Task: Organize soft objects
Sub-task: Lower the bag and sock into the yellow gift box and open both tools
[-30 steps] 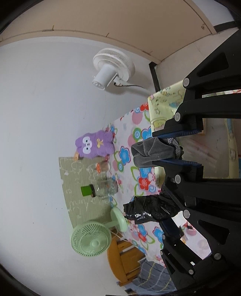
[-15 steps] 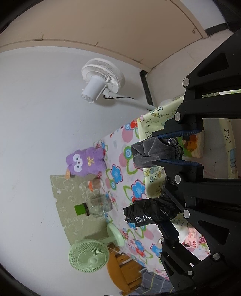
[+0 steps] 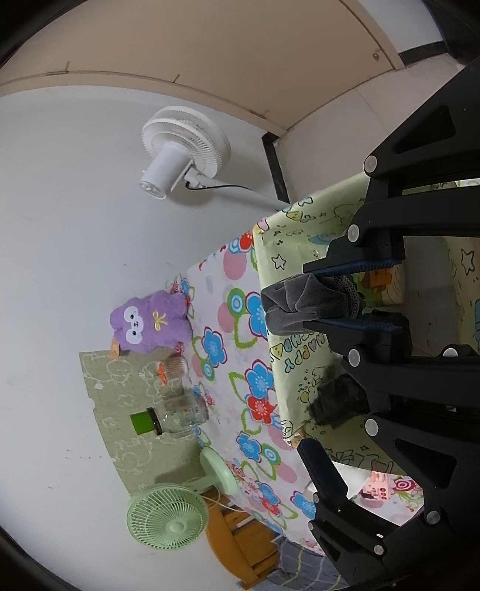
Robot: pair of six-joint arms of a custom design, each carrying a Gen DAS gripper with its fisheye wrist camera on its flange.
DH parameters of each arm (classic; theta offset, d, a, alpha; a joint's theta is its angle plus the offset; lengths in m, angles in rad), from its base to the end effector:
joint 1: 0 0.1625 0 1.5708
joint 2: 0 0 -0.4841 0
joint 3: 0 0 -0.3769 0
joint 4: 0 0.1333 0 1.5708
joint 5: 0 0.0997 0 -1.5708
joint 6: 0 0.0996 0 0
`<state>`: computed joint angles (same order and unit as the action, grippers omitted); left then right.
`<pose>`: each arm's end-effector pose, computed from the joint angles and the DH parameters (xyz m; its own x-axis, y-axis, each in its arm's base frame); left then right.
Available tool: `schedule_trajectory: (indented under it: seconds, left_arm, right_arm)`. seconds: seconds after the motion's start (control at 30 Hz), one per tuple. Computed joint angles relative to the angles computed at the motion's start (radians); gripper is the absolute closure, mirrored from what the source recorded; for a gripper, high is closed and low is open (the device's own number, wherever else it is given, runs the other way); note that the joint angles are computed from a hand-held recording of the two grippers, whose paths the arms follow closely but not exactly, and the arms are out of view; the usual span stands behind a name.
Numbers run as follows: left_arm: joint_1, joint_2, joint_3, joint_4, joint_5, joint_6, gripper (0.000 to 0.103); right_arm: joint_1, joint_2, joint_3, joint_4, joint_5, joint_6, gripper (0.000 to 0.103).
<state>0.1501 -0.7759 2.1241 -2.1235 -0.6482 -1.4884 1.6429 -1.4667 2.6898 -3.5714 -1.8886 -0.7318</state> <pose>-0.4187 -0.2784 0.0206 -0.6508 -0.0482 -0.7577 0.5280 0.6884 -0.4973 0.1247 -0.3080 0.2921 -0.6823 -0.3632 0.6344 -0.6818 0.6292 -0.3731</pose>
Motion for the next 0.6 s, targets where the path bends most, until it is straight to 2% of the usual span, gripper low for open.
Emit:
schedule_trajectory:
  seconds: [0.1,0.17,0.23,0.27,0.4,0.6]
  left_arm:
    - [-0.001,-0.003,0.002,0.012,-0.003,-0.009,0.028]
    - [-0.004,-0.007,0.005,0.023,-0.003,-0.022,0.024]
    - [-0.010,-0.012,0.009,0.037,0.000,-0.039,0.022]
    - [-0.012,-0.014,0.011,0.039,0.001,-0.042,0.021]
    - [-0.019,-0.029,0.016,0.082,0.000,-0.102,0.019]
    - [-0.039,-0.063,0.039,0.105,-0.015,-0.156,0.012]
  right_arm:
    - [0.009,0.008,-0.009,0.022,-0.030,0.026,0.073]
    - [0.008,0.006,-0.008,0.027,-0.032,0.030,0.063]
    - [0.006,0.003,-0.002,0.019,-0.024,0.034,0.038]
    - [0.002,-0.002,0.003,0.012,-0.014,0.041,0.034]
    - [0.009,-0.003,0.019,-0.032,-0.011,0.054,0.024]
    - [0.032,-0.011,0.029,-0.031,-0.030,0.069,0.018]
